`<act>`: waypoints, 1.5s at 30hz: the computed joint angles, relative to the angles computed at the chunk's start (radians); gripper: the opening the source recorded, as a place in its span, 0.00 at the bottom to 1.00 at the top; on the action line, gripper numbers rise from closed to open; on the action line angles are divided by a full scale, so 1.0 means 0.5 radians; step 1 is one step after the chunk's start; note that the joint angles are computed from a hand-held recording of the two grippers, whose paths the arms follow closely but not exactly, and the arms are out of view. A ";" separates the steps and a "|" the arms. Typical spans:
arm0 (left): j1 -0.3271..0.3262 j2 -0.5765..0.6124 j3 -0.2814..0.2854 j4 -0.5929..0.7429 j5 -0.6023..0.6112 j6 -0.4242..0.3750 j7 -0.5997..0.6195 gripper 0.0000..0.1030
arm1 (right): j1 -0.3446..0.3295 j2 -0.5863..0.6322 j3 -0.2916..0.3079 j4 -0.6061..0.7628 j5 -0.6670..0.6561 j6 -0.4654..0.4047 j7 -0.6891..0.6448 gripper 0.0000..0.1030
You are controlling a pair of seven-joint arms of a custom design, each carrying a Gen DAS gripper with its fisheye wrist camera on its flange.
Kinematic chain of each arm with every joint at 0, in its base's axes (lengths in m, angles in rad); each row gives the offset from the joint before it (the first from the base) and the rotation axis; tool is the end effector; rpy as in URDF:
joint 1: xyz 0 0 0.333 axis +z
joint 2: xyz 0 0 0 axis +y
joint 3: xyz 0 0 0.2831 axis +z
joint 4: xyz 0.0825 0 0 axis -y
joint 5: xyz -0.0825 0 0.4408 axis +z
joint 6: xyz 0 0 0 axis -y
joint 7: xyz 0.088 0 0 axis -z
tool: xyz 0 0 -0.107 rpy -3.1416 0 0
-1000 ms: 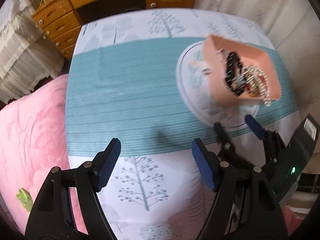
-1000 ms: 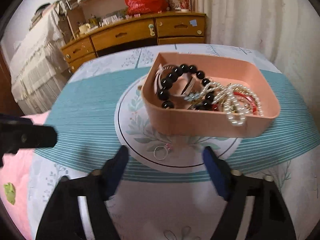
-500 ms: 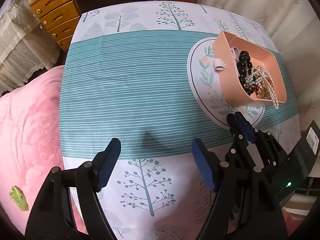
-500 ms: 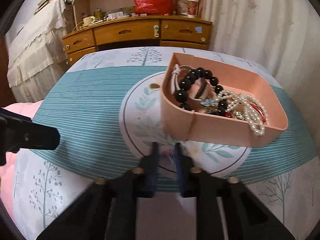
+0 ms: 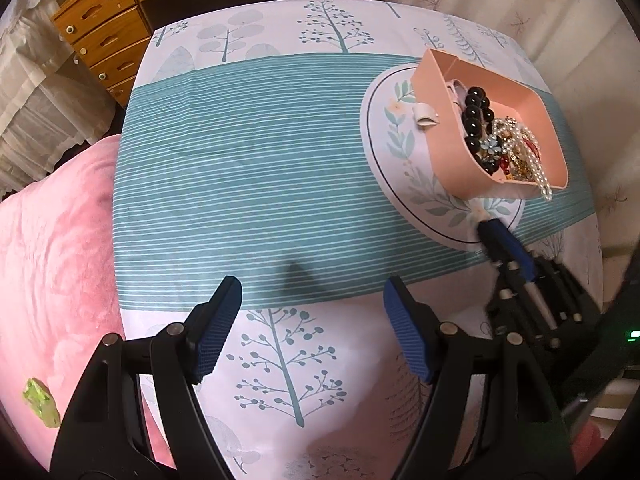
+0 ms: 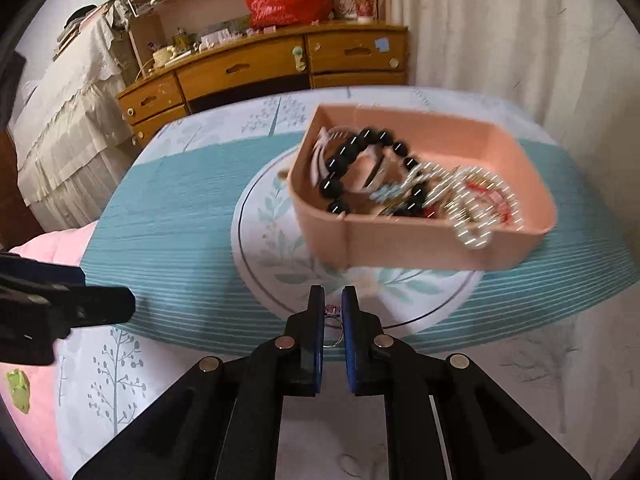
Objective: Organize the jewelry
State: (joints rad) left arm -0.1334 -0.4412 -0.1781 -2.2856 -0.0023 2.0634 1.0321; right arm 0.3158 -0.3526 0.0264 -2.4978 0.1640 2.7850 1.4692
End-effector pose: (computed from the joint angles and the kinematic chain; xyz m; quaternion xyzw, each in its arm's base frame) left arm 0.4849 -0.1602 0.4956 -0.7807 0.6147 -0.0859 0.0724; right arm 0.5005 0.1704 0.4231 -0.7662 0.5589 -0.1568 0.2756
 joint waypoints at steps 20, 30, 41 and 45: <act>-0.107 -0.320 -0.137 0.011 0.097 -0.176 -0.099 0.69 | -0.510 -0.209 0.145 0.093 -0.663 0.190 0.527 0.84; -0.311 -0.538 -0.256 -0.058 -0.037 -0.172 -0.593 0.69 | -0.392 -0.811 -0.292 -0.105 -0.275 -1.163 0.035 0.95; -0.484 -0.205 -0.400 0.369 -0.032 -0.240 -0.912 0.70 | -0.881 -1.154 -0.557 0.086 -0.145 -2.167 -0.490 1.00; -0.454 -0.078 -0.550 0.621 0.279 -0.405 -1.060 0.83 | -0.918 -1.084 -0.680 0.320 0.114 -2.414 -0.510 1.00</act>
